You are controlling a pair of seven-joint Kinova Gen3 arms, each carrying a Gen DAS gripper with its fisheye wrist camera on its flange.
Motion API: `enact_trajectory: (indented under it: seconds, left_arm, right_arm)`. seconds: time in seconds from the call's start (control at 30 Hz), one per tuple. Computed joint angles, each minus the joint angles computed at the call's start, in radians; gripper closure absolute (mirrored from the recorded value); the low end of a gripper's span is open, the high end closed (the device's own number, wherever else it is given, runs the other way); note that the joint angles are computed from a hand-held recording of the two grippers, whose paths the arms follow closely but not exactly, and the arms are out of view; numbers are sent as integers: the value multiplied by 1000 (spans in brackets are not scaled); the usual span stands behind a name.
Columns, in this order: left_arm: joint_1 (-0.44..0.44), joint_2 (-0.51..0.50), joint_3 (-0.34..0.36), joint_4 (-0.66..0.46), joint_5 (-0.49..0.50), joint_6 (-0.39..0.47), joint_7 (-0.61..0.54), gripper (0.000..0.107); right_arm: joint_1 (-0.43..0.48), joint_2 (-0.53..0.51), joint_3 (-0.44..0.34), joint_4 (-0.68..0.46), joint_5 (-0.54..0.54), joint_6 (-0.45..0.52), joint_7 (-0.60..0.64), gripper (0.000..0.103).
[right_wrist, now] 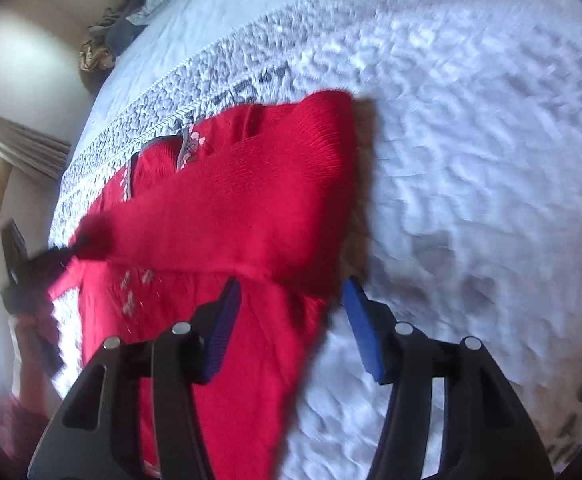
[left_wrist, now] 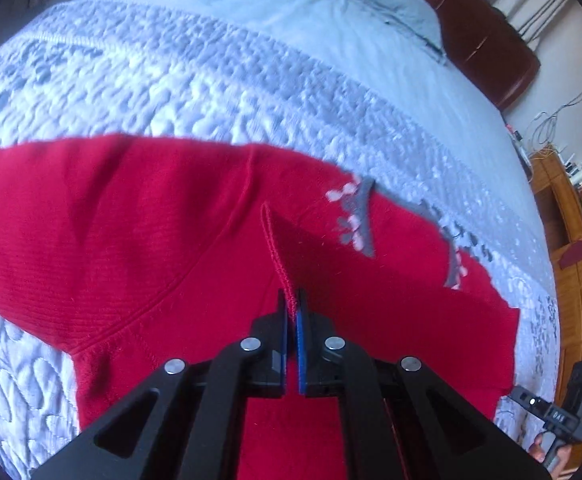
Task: Fold small clothes
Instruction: 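Lay the held sleeve across the sweater body and open the left tool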
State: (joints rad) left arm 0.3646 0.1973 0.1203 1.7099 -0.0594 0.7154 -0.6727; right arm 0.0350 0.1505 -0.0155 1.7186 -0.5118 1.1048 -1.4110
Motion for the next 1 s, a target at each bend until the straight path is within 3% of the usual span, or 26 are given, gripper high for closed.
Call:
enact_trajectory:
  seconds: [0.03,0.07,0.1,0.2,0.33,0.37,0.43,0.47,0.5,0.57,0.77,0.87,1.0]
  left_arm:
    - [4,9,-3,2,-3,9,8,104]
    - [6,16,-8,3,-5,20,10,104]
    - [3,27,-13,4,3,27,-4,103]
    - [-36,27,1,37,55,-8,-69,101]
    - [-23,29,-20,23,78,13,-133,100]
    - [-47,19,-10,26,118,16,-166,94]
    - [-115,-29,22,52,186,25,-206,71]
    - [-122,-65,11,70,198,28,-216,51]
    - [-119,-112,-19,89,193,47,-209,41]
    - [-151,-184,-30,132,170,60,-230,38]
    - [-347,-360,-152,255,120,211,-250,38]
    - [-457,-422,-242,307,134,222,-297,38]
    - [-565,-421,-357,331,185,211,-409,40]
  right_arm:
    - [-26,19,14,-16,26,8,-38,52]
    - [-71,42,46,-36,66,27,-77,63]
    - [-104,57,63,-47,107,34,-107,68]
    - [-103,53,2,-57,196,25,-170,69]
    - [-120,36,-58,-65,295,14,-244,66]
    - [-92,27,-99,-64,318,13,-263,63]
    - [-91,-17,-130,-44,378,-1,-309,55]
    - [-118,-61,-127,-27,418,-21,-322,52]
    - [-158,-86,-105,-13,459,-39,-337,51]
    - [-211,-131,-88,6,497,-50,-350,47]
    - [-265,-142,-139,4,464,-22,-308,47]
    - [-314,-118,-161,-3,485,-27,-336,47]
    - [-348,-75,-166,-24,485,-27,-362,47]
